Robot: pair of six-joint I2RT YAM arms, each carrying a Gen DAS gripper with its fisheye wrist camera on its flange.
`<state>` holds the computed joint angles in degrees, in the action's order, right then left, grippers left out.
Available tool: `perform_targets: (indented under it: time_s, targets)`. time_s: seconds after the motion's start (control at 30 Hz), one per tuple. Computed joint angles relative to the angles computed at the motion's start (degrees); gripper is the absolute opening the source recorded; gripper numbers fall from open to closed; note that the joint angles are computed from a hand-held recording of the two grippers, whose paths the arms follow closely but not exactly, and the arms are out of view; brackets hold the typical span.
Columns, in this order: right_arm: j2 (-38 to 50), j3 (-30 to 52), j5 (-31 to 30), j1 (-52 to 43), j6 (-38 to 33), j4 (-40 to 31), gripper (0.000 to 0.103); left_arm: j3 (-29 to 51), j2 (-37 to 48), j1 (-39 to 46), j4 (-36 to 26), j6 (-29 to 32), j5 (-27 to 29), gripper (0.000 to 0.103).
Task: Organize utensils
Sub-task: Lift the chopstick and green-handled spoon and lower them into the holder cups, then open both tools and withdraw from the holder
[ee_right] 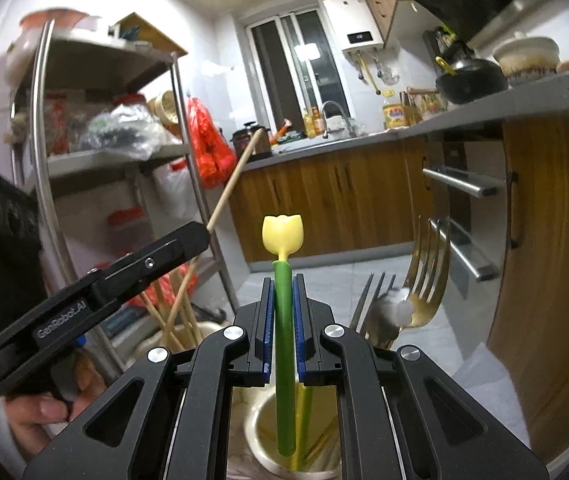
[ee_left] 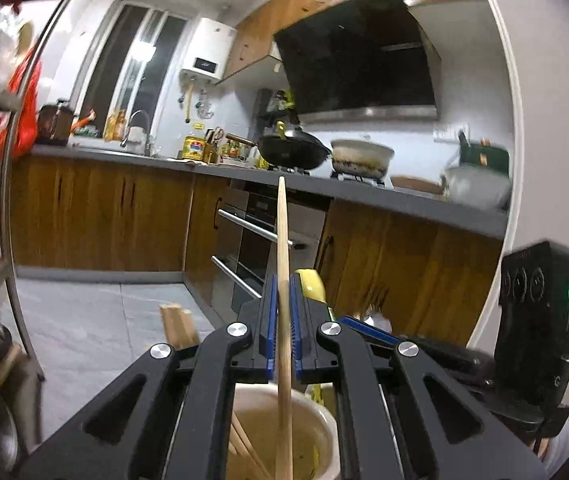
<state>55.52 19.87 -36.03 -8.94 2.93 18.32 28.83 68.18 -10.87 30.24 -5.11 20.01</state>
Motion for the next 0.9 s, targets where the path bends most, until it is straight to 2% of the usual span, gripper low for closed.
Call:
perform_targets:
  time_s: [0.13,0.27,0.53,0.6,0.7,0.9]
  targets:
    - [-0.2,-0.5,-1.6,-1.1,-3.0,-2.6,0.010,-1.9,-3.1,-1.1,-2.3,5.0,-1.1,0.006]
    - [-0.8,-0.6,-2.9,-2.1,-5.0,-6.0,0.010,-2.3,-5.4,-1.2,-6.7,7.4,-1.2,0.006]
    - [-3.6,-0.5,-4.6,-4.4,-8.5,-14.3,0.010,3.1,-7.7,-0.5,-25.3,10.0,-0.8,0.006]
    - [-3.3,-0.3,-4.7,-4.5,-8.8,-15.1,0.010,3.1,-7.9,0.0,-26.4,9.7,0.1,0.006]
    - [-3.2,-0.2,-3.6,-3.7,-9.4,-15.9,0.010,2.8,-7.9,-1.5,-25.9,9.9,-2.2,0.006]
    - [-2.0,0.6,-1.3,-1.4,-10.9,-18.1,0.011,2.9,-7.9,-2.2,-26.0,9.6,-3.0,0.006]
